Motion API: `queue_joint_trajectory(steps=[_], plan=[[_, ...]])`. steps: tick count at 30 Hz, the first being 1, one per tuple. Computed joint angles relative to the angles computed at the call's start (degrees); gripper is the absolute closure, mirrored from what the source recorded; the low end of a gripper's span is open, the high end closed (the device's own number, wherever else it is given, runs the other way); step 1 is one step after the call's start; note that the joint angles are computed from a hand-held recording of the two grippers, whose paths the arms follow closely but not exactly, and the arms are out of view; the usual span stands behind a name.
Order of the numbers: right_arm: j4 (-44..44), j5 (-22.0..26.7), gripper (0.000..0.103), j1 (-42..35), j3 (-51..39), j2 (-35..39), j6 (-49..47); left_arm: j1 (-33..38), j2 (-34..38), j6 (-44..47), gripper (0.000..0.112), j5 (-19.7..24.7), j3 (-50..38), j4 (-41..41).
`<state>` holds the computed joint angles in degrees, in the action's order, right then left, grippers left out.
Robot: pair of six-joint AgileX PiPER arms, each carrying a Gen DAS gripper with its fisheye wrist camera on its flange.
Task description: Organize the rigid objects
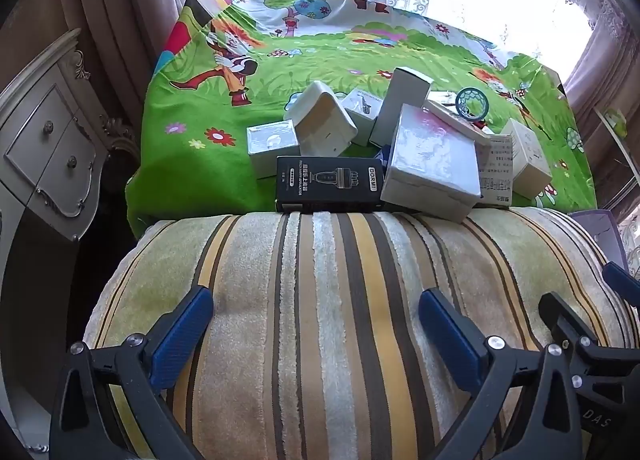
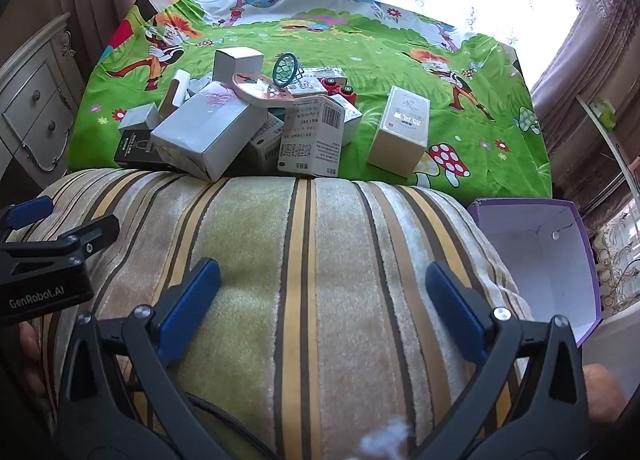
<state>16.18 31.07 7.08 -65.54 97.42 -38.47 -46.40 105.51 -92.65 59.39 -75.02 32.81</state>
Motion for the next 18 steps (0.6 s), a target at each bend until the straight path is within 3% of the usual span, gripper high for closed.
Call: queue_joint_trajectory(steps=[5, 9, 18], plan=[[-3.20, 0.31, 0.000, 1.38, -0.49, 0.15, 2.92, -0.10, -0.31, -0.83, 0.009, -0.34, 0.81, 0.26], [0.59, 0.28, 0.000, -0.39, 0.05, 0.01, -0.81, -0.69, 0.02, -1.09, 0.009, 0.30, 0.24, 0.66], [0.55, 0.41, 0.000, -0.26, -0.18, 0.08, -0.62, -0.81, 0.28, -0.16, 0.009, 1.54, -0.70, 0.36]])
